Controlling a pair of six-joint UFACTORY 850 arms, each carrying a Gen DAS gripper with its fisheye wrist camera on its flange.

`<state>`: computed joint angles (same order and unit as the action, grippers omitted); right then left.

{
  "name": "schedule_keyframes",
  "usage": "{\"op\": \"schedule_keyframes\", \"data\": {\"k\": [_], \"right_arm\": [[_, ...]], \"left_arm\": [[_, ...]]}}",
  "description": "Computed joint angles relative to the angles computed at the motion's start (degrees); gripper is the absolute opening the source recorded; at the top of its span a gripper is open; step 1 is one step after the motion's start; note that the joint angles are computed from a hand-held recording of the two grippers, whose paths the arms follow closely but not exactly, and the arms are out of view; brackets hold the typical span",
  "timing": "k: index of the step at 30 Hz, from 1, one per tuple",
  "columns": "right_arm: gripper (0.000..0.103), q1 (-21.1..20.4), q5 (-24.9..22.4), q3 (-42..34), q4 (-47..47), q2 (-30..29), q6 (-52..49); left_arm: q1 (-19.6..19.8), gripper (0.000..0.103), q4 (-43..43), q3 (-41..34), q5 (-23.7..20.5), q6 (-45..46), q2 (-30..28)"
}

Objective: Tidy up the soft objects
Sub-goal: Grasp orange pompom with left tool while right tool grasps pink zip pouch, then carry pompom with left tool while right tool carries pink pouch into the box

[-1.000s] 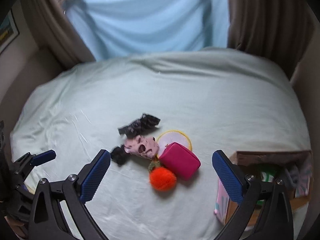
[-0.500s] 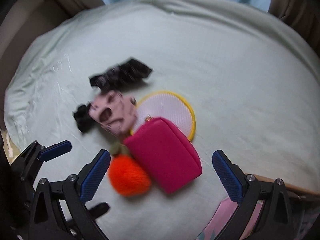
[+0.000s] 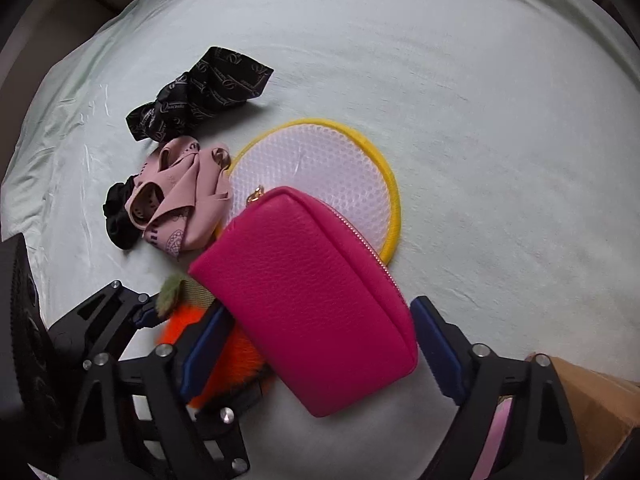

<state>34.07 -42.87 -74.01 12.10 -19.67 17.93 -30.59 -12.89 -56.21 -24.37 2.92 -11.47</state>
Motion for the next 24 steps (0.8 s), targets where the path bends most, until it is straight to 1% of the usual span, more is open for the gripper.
{"op": "schedule_keyframes", "data": {"k": [1,2,5,7,10,15,20,24], "right_arm": [[0.080,-0.14,0.03,0.10,0.06,0.12,0.17],[0.077,-0.19,0.03,0.22,0.01,0.26,0.45],[0.069,-0.25,-0.08,0.88,-0.58,1.08,1.73],[0.066,-0.21,0.04,1.24,-0.70,1.48,2.69],[0.061,-0.09,0.85,2.73,-0.82,3.03,4.44],[0.053,0.58,1.96,4.42,-2.17,5.62,8.17],[0.049,1.97,3.11,4.75,-4.03,7.63,12.85],[0.048,3.07,3.07,4.36,-7.02,10.07,17.31]], "left_arm": [[0.03,0.049,0.01,-0.29,-0.26,0.19,-0.24],[0.08,0.043,0.19,-0.51,-0.40,0.22,-0.42],[1.16,0.036,-3.13,-1.57,-1.15,3.24,-1.25],[1.66,0.034,-4.50,-1.85,-1.58,4.42,-1.39],[1.78,0.032,-4.37,-2.11,-2.41,4.32,-0.63],[2.27,0.031,-4.06,-1.65,-2.91,4.70,1.01],[3.18,0.031,-2.93,-0.18,-4.00,3.60,5.08],[2.63,0.031,-0.29,0.11,-4.81,0.23,8.59]]}}
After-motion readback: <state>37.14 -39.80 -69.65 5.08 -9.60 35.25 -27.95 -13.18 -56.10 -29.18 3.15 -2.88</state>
